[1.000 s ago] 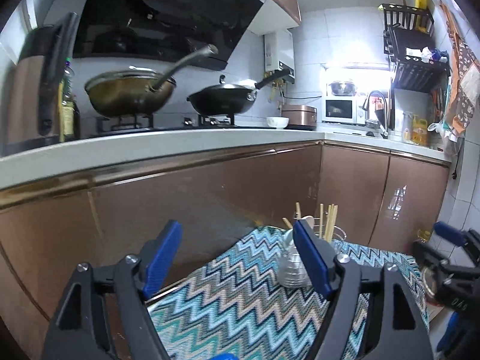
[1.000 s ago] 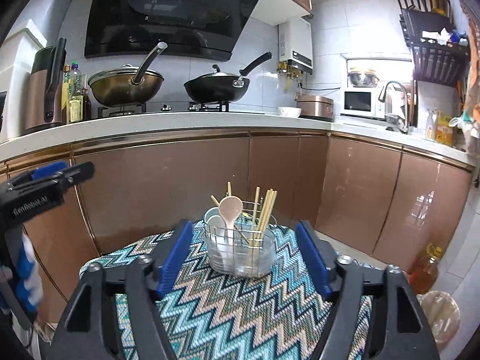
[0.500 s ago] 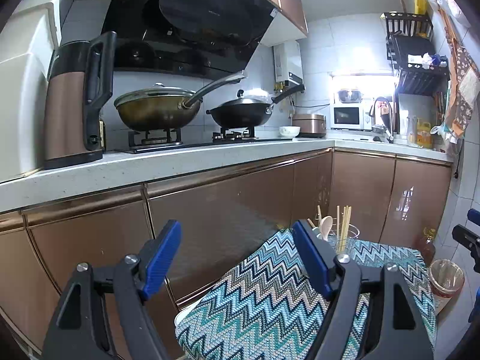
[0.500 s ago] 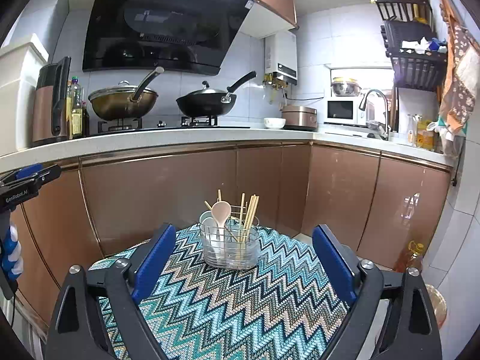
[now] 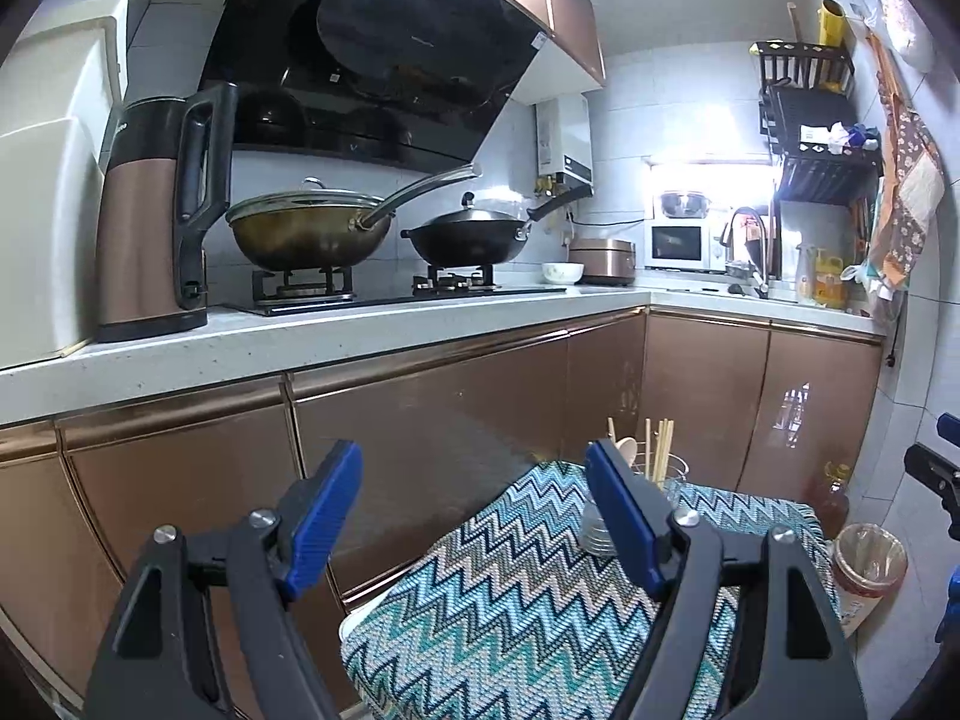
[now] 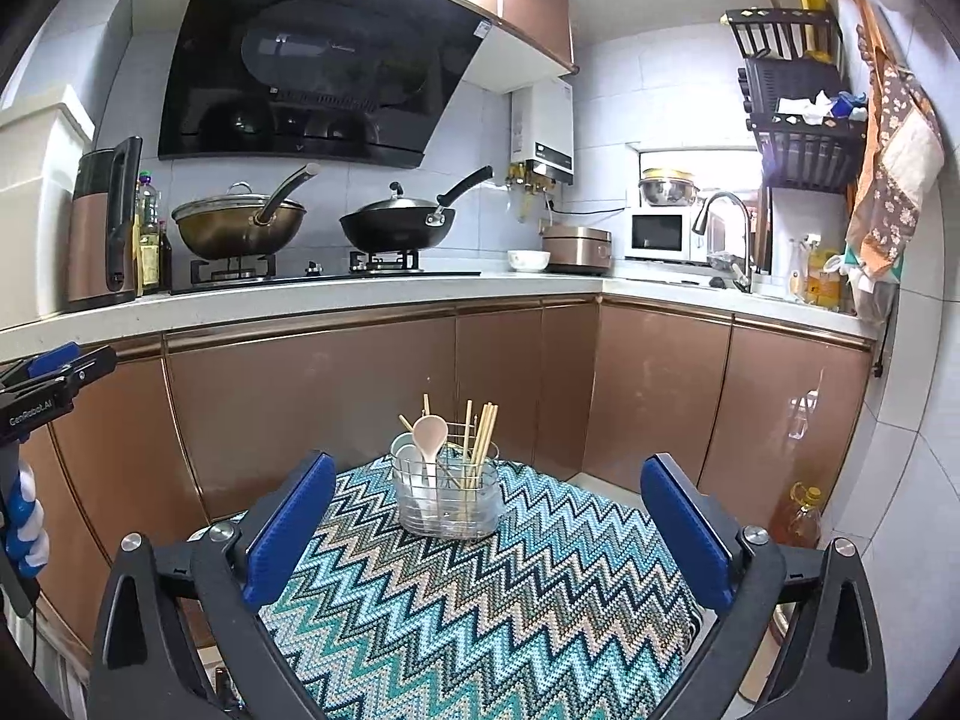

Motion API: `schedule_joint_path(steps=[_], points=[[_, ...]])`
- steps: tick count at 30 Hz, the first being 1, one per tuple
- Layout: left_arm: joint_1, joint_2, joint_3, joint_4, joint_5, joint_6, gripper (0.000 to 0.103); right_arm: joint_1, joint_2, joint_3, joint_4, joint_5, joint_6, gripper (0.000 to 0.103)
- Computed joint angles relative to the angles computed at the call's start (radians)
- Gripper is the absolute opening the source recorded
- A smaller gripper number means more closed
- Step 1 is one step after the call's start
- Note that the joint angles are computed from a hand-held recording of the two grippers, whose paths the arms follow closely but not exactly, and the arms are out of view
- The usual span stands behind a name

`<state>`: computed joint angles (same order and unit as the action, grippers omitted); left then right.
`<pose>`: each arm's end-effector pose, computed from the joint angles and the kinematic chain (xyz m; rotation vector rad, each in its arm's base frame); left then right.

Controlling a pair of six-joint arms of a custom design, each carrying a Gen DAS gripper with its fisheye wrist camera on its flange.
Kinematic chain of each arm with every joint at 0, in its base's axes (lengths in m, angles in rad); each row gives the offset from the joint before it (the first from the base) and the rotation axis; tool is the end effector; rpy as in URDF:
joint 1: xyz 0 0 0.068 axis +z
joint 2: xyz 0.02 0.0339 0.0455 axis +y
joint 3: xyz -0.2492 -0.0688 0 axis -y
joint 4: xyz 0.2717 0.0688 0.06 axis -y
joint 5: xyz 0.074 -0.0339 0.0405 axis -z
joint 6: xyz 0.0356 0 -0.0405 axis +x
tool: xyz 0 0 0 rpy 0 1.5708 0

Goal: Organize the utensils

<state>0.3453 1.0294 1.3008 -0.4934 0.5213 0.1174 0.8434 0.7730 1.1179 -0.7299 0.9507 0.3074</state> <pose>0.2314 0.0644 0.4346 0.1694 1.7566 -0.1317 0.1312 0.1038 0.4003 0.1179 1.7883 -0.1104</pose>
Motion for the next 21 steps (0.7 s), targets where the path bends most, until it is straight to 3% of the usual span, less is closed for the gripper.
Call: schedule_joint_path(steps=[21], points=[[-0.102, -0.072, -0.052, -0.03, -0.034, 0.009, 0.076, 0.059, 0.056, 0.078, -0.243, 0.101, 0.23, 0.102]])
